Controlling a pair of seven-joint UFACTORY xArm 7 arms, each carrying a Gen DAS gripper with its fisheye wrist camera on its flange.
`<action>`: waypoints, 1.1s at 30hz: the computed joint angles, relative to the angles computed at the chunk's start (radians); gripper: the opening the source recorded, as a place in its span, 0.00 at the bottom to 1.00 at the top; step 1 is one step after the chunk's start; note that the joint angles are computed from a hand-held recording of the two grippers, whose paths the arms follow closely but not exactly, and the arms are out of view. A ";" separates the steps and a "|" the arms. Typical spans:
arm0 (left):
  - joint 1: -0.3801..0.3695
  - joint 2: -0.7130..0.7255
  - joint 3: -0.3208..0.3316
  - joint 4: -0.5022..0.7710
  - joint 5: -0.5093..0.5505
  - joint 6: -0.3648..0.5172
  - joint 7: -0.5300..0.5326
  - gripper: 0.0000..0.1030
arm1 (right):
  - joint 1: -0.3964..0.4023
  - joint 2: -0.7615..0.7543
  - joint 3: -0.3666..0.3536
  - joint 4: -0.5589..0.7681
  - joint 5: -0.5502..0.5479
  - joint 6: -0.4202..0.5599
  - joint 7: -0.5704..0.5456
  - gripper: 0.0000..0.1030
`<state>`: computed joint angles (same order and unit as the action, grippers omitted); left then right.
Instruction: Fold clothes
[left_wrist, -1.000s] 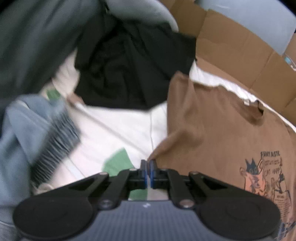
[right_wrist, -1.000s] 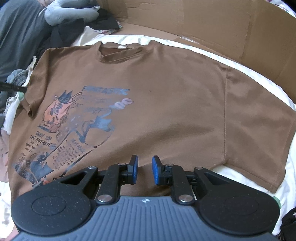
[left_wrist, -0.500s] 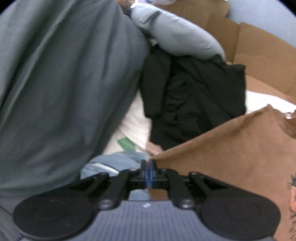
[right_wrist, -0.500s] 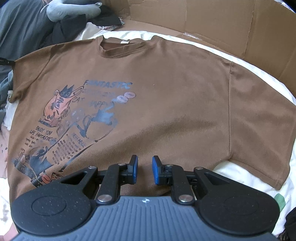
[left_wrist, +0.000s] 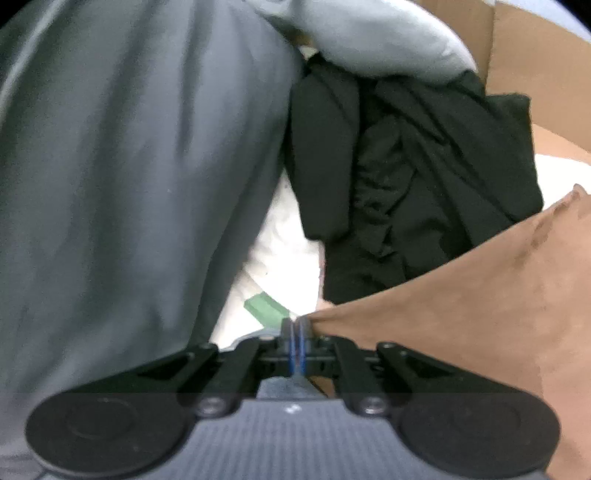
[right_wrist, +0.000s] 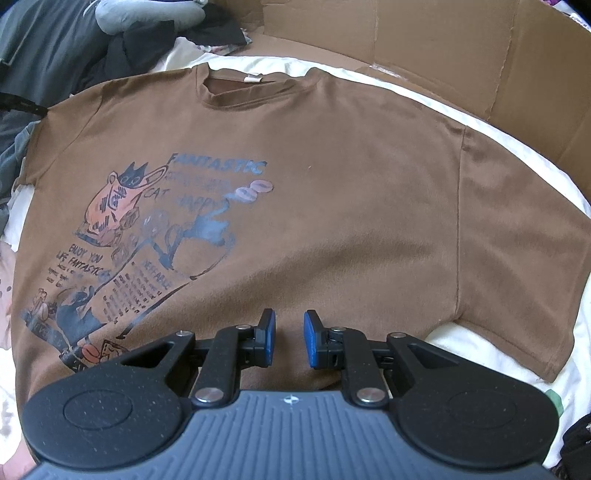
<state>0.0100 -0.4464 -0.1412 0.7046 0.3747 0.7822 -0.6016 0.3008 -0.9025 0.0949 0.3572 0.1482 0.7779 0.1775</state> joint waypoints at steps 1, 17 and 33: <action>0.001 0.012 -0.001 0.001 0.003 0.001 0.000 0.02 | 0.001 -0.001 -0.001 0.000 0.000 0.004 -0.001 0.18; -0.067 -0.172 -0.030 -0.048 -0.007 0.046 -0.067 0.12 | 0.010 -0.014 -0.001 -0.011 0.008 0.008 -0.003 0.18; -0.196 -0.255 -0.147 -0.189 -0.225 -0.060 -0.262 0.12 | 0.020 -0.010 0.004 -0.004 0.012 0.019 0.000 0.19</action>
